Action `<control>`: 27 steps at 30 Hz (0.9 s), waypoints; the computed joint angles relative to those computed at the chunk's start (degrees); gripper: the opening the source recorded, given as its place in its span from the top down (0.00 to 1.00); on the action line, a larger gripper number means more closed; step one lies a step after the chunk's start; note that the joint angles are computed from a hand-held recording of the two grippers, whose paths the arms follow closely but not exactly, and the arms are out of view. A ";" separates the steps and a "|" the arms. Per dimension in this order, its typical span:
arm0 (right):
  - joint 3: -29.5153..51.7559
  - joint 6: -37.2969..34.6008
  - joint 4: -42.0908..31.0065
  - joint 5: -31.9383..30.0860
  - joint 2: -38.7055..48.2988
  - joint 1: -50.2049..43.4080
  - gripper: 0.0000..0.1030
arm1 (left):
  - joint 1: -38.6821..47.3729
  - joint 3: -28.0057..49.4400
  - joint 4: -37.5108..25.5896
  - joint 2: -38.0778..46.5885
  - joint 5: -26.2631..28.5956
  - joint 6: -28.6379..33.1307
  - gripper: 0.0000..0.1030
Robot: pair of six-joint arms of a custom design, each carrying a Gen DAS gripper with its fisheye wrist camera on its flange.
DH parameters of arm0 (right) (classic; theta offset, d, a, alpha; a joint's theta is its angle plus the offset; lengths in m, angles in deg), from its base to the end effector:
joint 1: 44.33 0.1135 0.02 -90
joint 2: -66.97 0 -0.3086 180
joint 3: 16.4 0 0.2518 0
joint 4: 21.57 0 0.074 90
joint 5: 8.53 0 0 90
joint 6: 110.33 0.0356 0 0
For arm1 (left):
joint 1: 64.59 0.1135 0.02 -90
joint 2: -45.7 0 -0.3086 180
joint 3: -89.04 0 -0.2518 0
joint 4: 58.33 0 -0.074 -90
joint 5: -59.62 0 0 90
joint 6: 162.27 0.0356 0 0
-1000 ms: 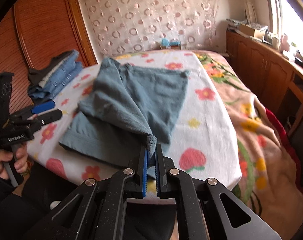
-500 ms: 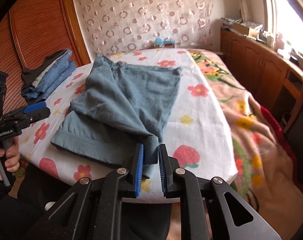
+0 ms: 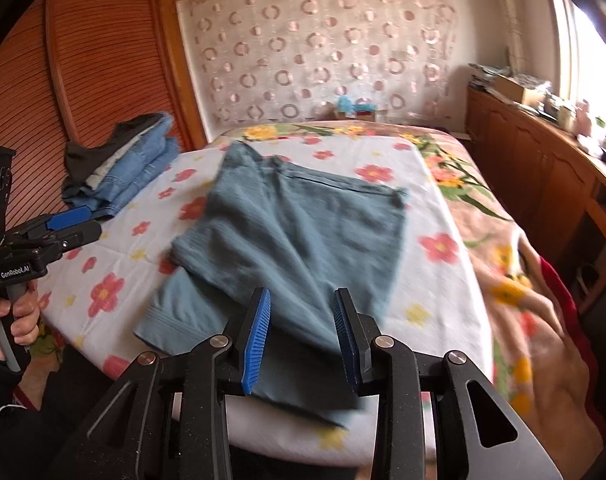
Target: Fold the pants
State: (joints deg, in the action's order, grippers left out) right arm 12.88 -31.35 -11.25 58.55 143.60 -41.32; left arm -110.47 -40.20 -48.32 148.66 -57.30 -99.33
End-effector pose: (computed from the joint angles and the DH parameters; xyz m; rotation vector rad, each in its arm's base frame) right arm 0.2035 0.0246 0.1642 -0.4827 2.1275 0.3634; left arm 0.2357 -0.2199 0.1443 0.1297 2.2135 -0.1565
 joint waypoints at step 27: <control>20.88 -0.33 -2.10 6.16 24.22 19.20 0.67 | 4.55 -8.25 5.80 -3.58 0.42 -0.83 0.21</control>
